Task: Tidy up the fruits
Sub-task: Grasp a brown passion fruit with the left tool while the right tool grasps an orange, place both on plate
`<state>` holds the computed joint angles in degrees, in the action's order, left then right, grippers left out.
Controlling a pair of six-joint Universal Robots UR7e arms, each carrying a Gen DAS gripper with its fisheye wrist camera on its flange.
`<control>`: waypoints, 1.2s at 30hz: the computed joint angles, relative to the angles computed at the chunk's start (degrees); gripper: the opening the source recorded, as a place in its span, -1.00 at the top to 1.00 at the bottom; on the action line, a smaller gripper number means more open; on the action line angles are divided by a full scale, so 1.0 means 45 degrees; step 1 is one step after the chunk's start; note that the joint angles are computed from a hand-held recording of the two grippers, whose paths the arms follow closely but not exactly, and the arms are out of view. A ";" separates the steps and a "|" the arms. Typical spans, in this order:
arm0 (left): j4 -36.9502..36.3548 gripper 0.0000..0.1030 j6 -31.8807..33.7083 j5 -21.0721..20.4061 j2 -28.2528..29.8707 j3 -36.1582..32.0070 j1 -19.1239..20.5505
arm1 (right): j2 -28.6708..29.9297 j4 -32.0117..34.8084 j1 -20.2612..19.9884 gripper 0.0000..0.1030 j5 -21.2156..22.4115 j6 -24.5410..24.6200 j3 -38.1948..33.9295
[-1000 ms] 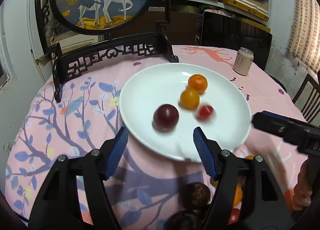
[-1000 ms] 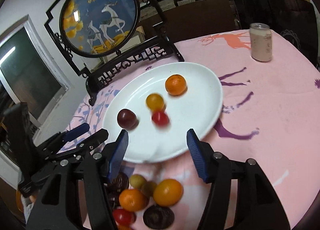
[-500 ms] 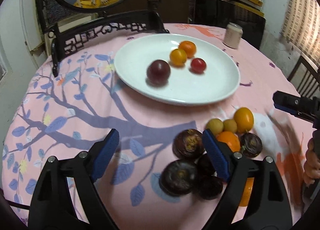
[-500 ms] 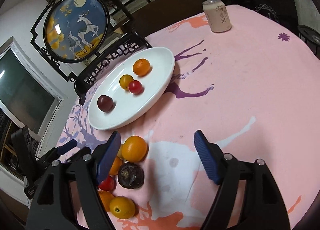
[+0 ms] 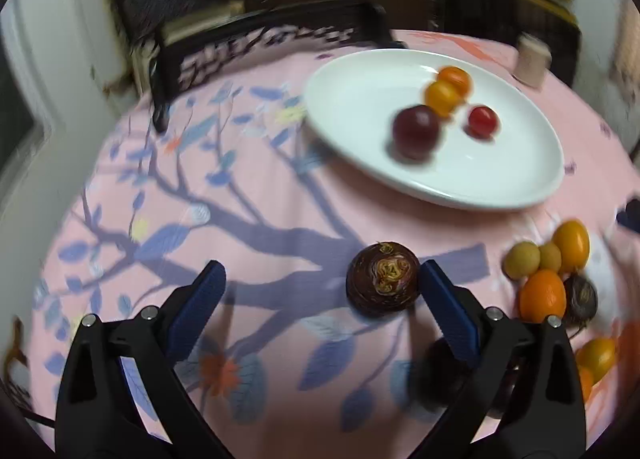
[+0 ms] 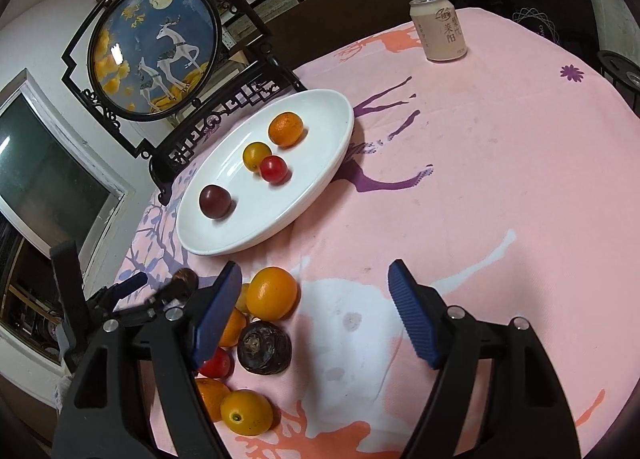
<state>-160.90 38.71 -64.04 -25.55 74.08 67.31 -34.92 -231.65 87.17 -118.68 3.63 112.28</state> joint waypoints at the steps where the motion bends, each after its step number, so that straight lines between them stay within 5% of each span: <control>1: 0.0656 -0.88 -0.0456 -0.0259 -0.0047 -0.0233 0.0083 | 0.0019 0.0073 0.0012 -0.48 0.0061 -0.0063 -0.0023; 7: 0.0467 -0.82 0.0129 -0.0408 -0.0120 0.0250 -0.0025 | 0.0193 0.0984 0.0087 -0.48 0.0301 -0.0449 -0.0387; 14: 0.1123 -0.31 -0.0105 -0.0569 -0.0113 0.0052 0.0032 | 0.0221 0.1676 -0.0153 -0.45 0.0962 -0.0095 -0.0573; 18: 0.1267 0.00 -0.0044 -0.0824 -0.0235 0.0208 0.0029 | 0.0240 0.1969 -0.0291 -0.22 0.1449 0.0047 -0.0760; 24: 0.0564 0.12 0.0603 -0.0529 -0.0084 0.0484 -0.0068 | 0.0353 0.2619 -0.0452 0.25 0.1676 0.0285 -0.1136; 27: 0.0455 0.21 0.0581 -0.0673 -0.0162 0.0571 -0.0066 | 0.0302 0.2472 -0.0499 0.28 0.1780 0.0391 -0.0988; 33: -0.0133 0.22 0.0125 -0.2000 -0.0735 0.0777 -0.0036 | 0.0588 0.0629 0.0225 0.28 0.0080 -0.0893 -0.1041; 36: -0.0975 0.22 0.0283 -0.1866 -0.0501 0.0556 -0.0361 | 0.0760 0.0227 0.0597 0.28 -0.0878 -0.1898 -0.1719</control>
<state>-165.29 39.98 -72.44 -27.80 76.59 65.69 -31.50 -230.63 89.86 -122.63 -4.91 104.54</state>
